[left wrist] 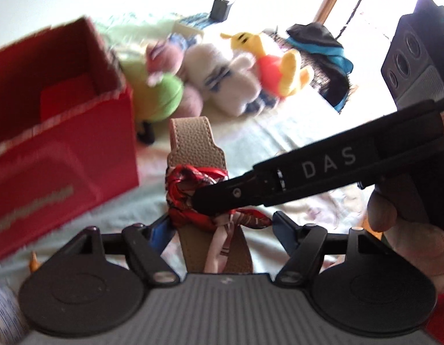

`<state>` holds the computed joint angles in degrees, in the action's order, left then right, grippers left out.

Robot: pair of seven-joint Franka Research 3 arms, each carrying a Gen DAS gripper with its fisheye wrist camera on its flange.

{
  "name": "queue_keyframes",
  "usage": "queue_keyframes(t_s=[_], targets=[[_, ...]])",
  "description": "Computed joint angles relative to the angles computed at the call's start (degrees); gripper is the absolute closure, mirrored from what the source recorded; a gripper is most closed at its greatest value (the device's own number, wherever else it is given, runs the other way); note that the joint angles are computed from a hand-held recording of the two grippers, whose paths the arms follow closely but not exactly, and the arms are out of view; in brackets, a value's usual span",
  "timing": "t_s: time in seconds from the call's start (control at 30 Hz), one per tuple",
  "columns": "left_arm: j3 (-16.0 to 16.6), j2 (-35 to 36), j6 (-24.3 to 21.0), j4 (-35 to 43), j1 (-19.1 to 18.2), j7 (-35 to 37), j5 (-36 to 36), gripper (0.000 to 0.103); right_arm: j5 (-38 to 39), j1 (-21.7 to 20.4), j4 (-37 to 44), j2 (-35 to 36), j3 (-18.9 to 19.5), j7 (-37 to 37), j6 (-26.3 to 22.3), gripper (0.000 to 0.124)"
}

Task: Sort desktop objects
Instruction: 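Lift the beige strap off the sheet with the right gripper, then carry the strap with the right gripper and lower it into the red box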

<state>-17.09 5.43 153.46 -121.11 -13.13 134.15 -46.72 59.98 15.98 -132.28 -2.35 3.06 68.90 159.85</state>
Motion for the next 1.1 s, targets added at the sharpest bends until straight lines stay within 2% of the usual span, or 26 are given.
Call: queue_keyframes(t_s=[0.17,0.3,0.4,0.63,0.73,0.8,1.0,1.1], targets=[[0.34,-2.18,0.10,2.31,0.80,12.05,-9.74,0.030,-3.86,1.11,1.63,-1.70,0.67,1.14,6.92,0.095],[2.63,-2.89,-1.94,5.79,1.80,14.10,-12.71,0.030,-8.86,1.80,7.67,1.27,1.05,2.25,9.10,0.095],[3.95,-2.15,-1.55,8.73,2.81,13.53,-10.83,0.030,-9.04,1.53,14.25,5.15,1.55,-0.47,8.00,0.095],[5.35,2.69,-0.23,15.73,6.79,3.40,1.13,0.030,-12.44,-0.44,33.63,18.47,4.76,1.12,-0.47,0.095],[5.31,5.99,0.20,17.81,8.18,-3.28,7.15,0.030,-15.12,-0.78,39.68,24.09,5.45,3.84,-4.11,0.095],[5.44,9.08,-0.28,19.70,8.48,-8.33,11.65,0.030,-18.54,-0.22,42.20,27.31,5.26,5.43,-4.90,0.095],[5.78,17.64,-6.92,26.09,9.14,-20.74,22.66,0.030,-27.86,-0.08,52.25,37.12,4.14,12.93,-13.13,0.095],[5.13,21.75,-12.34,31.06,10.05,-24.73,26.44,0.030,-30.37,-0.53,56.75,40.84,4.21,14.77,-17.38,0.095]])
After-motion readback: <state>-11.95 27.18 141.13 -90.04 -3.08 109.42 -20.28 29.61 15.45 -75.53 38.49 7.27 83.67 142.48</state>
